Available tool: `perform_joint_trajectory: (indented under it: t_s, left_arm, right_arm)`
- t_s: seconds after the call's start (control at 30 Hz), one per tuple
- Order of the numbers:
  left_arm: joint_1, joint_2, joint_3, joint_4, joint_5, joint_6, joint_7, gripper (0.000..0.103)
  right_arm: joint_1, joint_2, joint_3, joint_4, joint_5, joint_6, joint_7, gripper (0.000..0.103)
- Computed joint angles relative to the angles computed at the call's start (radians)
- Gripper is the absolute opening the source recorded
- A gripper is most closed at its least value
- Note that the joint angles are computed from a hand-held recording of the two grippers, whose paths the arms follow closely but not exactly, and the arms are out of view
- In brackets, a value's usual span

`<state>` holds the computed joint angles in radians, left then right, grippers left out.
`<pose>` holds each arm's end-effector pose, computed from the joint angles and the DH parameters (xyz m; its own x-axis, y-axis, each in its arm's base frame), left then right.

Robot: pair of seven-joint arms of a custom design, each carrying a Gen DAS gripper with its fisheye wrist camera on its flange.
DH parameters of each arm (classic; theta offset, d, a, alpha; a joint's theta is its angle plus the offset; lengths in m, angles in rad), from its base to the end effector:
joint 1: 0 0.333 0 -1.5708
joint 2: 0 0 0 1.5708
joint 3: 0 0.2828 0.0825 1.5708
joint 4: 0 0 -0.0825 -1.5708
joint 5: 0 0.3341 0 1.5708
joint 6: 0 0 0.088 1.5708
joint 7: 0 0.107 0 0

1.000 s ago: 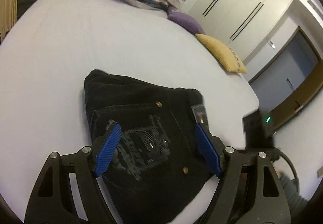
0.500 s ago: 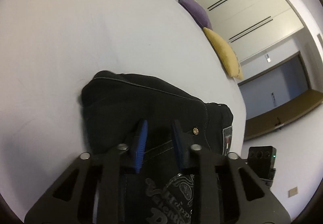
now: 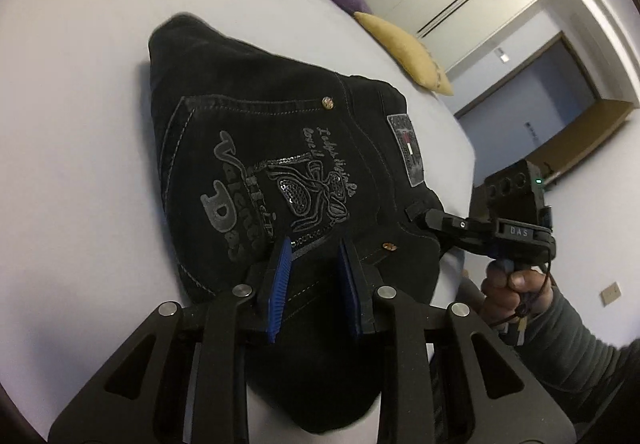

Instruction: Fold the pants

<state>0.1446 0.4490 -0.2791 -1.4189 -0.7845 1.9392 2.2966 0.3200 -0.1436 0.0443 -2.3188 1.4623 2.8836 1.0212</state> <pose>0.6328 -0.1013 0.4662 -0.5601 -0.5743 0.5971 -0.8245 0.3157 -0.4697 0.4596 0.1142 0.4366 -0.1056 -0.6812 -0.7244 -0.7612 0.5241 -0.3819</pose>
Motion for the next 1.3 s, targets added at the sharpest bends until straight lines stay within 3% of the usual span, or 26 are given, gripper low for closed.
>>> perform_joint_trajectory:
  t_s: [0.03, 0.07, 0.1, 0.17, 0.2, 0.27, 0.33, 0.47, 0.53, 0.6, 0.67, 0.77, 0.8, 0.83, 0.93, 1.03, 1.13, 1.3]
  left_arm:
    - [0.000, -0.019, -0.001, -0.012, 0.000, 0.002, -0.002, 0.024]
    - [0.010, -0.050, -0.001, -0.034, -0.017, -0.003, 0.005, 0.024]
    - [0.010, -0.074, 0.000, -0.054, -0.032, 0.005, 0.009, 0.029]
    - [0.017, -0.138, 0.020, -0.124, -0.067, 0.049, 0.024, 0.081]
    - [0.012, -0.181, 0.028, -0.182, -0.095, 0.098, 0.029, 0.103]
    - [0.015, -0.194, 0.049, -0.211, -0.174, 0.141, 0.054, 0.102]
    - [-0.007, -0.145, 0.070, -0.141, -0.105, 0.120, -0.030, 0.102]
    - [-0.027, -0.039, 0.066, -0.004, 0.027, 0.043, -0.129, 0.102]
    - [-0.021, 0.046, 0.049, 0.118, 0.070, -0.045, -0.198, 0.102]
    - [-0.029, 0.097, 0.035, 0.183, 0.116, -0.071, -0.259, 0.102]
    - [-0.031, 0.146, 0.013, 0.243, 0.140, -0.089, -0.284, 0.102]
    - [-0.041, 0.228, -0.009, 0.370, 0.193, -0.142, -0.324, 0.097]
    - [-0.045, 0.249, -0.012, 0.408, 0.211, -0.155, -0.337, 0.084]
    - [-0.062, 0.280, -0.009, 0.464, 0.246, -0.170, -0.365, 0.061]
    - [-0.074, 0.341, -0.022, 0.567, 0.295, -0.209, -0.411, 0.046]
    - [-0.063, 0.258, -0.027, 0.439, 0.307, -0.135, -0.380, 0.034]
    - [-0.043, 0.188, -0.028, 0.343, 0.288, -0.090, -0.365, 0.023]
    - [-0.007, 0.077, -0.022, 0.227, 0.237, -0.052, -0.311, 0.018]
  right_arm:
    - [-0.001, -0.019, 0.006, -0.006, -0.047, 0.004, 0.026, 0.009]
    - [0.008, -0.052, 0.009, -0.014, -0.038, 0.022, -0.001, 0.028]
    - [0.014, -0.069, 0.010, -0.019, -0.035, 0.040, -0.010, 0.057]
    - [0.017, -0.099, 0.008, -0.029, -0.074, 0.086, 0.008, 0.082]
    - [0.014, -0.100, -0.001, -0.027, -0.106, 0.083, 0.029, 0.082]
    - [-0.016, -0.087, -0.015, -0.025, -0.242, 0.066, 0.150, 0.082]
    - [-0.028, -0.049, -0.051, 0.007, -0.271, 0.028, 0.191, 0.081]
    - [-0.076, 0.054, -0.078, 0.105, -0.364, -0.114, 0.268, 0.078]
    - [-0.102, 0.108, -0.069, 0.148, -0.430, -0.161, 0.335, 0.076]
    - [-0.122, 0.138, -0.061, 0.177, -0.417, -0.177, 0.329, 0.067]
    - [-0.140, 0.161, -0.054, 0.206, -0.400, -0.203, 0.322, 0.066]
    - [-0.154, 0.194, -0.040, 0.246, -0.474, -0.235, 0.359, 0.055]
    - [-0.156, 0.208, -0.037, 0.262, -0.512, -0.245, 0.386, 0.050]
    - [-0.158, 0.216, -0.032, 0.271, -0.533, -0.244, 0.404, 0.049]
    - [-0.156, 0.202, -0.023, 0.254, -0.610, -0.223, 0.463, 0.041]
    - [-0.139, 0.177, -0.018, 0.236, -0.768, -0.188, 0.576, 0.032]
    - [-0.113, 0.148, -0.010, 0.232, -1.081, -0.160, 0.807, 0.026]
    - [-0.088, 0.119, 0.020, 0.272, -1.366, -0.172, 1.007, 0.022]
